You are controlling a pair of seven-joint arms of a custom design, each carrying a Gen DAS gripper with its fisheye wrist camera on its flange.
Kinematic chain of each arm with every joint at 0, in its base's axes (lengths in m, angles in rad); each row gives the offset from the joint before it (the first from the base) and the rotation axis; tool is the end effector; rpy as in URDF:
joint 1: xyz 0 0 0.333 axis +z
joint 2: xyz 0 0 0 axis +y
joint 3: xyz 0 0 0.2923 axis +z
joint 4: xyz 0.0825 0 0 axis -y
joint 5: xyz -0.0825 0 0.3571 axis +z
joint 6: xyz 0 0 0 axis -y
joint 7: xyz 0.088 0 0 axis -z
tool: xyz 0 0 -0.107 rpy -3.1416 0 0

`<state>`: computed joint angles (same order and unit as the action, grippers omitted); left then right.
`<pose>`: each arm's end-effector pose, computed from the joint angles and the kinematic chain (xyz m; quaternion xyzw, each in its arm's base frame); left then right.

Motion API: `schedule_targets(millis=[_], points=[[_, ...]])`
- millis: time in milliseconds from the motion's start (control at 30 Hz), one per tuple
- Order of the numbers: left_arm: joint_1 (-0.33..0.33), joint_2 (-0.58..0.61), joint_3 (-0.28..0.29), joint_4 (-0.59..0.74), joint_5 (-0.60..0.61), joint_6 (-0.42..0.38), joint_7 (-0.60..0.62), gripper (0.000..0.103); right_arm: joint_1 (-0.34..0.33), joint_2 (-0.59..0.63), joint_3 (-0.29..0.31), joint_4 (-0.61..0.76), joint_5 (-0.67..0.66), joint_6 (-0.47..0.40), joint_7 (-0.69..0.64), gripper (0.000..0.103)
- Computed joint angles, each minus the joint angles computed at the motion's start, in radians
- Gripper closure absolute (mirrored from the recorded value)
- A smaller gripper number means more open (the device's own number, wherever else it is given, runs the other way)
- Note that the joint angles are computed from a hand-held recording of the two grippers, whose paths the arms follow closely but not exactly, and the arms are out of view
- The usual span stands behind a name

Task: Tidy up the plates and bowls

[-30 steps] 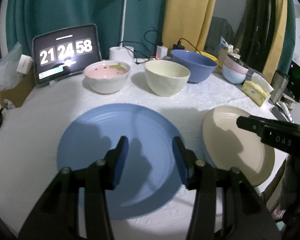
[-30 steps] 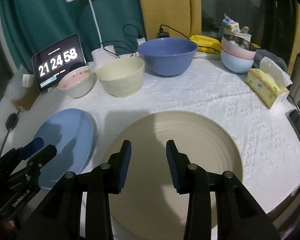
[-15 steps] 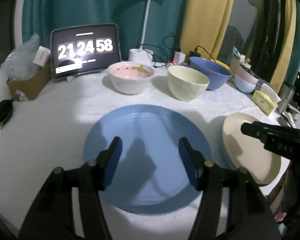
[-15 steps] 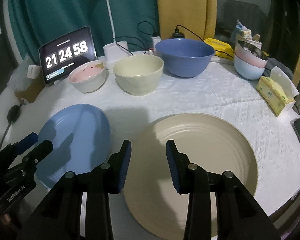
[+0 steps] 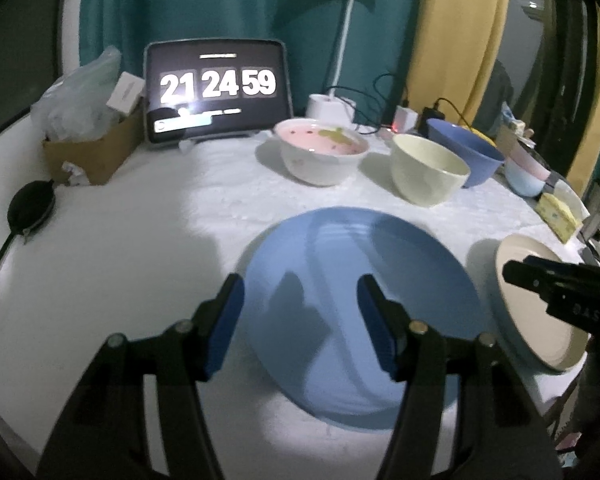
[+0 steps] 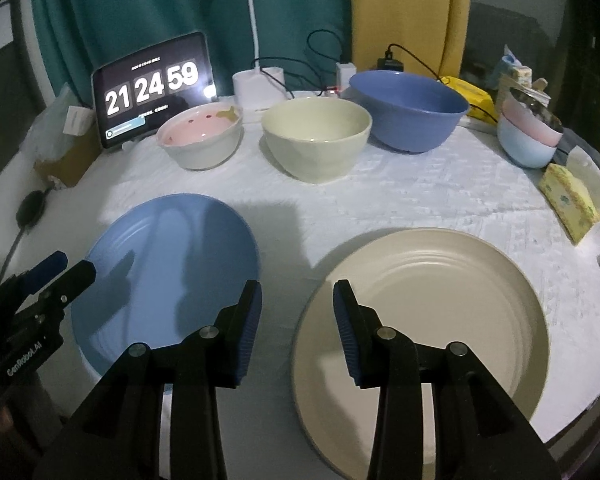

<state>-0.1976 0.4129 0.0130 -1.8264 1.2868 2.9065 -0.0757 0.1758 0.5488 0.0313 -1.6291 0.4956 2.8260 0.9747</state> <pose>0.6109 -0.1741 0.3469 -0.7261 0.5469 -0.3008 0.2883 0.6852 0.1157 0.3660 -0.7751 0.5302 -0.1700 0.2986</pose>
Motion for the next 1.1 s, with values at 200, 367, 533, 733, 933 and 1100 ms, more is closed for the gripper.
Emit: schedule_targets(millis=[200, 367, 533, 733, 933, 1100], points=[[0.018, 0.011, 0.005, -0.002, -0.029, -0.002, 0.015, 0.043, 0.022, 0.031, -0.012, 0.039, -0.03, -0.023, 0.025, 0.062], [0.029, 0.023, 0.006, 0.0, -0.063, 0.007, 0.044, 0.043, 0.031, 0.068, -0.014, 0.091, -0.052, -0.053, 0.043, 0.055], [0.043, 0.043, -0.003, 0.005, -0.147, 0.004, 0.124, 0.043, 0.043, 0.1, -0.018, 0.135, -0.074, -0.078, 0.061, 0.055], [0.063, 0.066, -0.018, 0.008, -0.265, 0.016, 0.243, 0.043, 0.061, 0.153, -0.026, 0.207, -0.107, -0.122, 0.094, 0.055], [0.071, 0.096, -0.044, 0.035, -0.403, -0.017, 0.404, 0.043, 0.075, 0.206, -0.034, 0.284, -0.142, -0.175, 0.129, 0.055], [0.048, 0.102, -0.024, 0.044, -0.427, -0.024, 0.434, 0.043, 0.076, 0.23, -0.033, 0.32, -0.163, -0.203, 0.133, 0.055]])
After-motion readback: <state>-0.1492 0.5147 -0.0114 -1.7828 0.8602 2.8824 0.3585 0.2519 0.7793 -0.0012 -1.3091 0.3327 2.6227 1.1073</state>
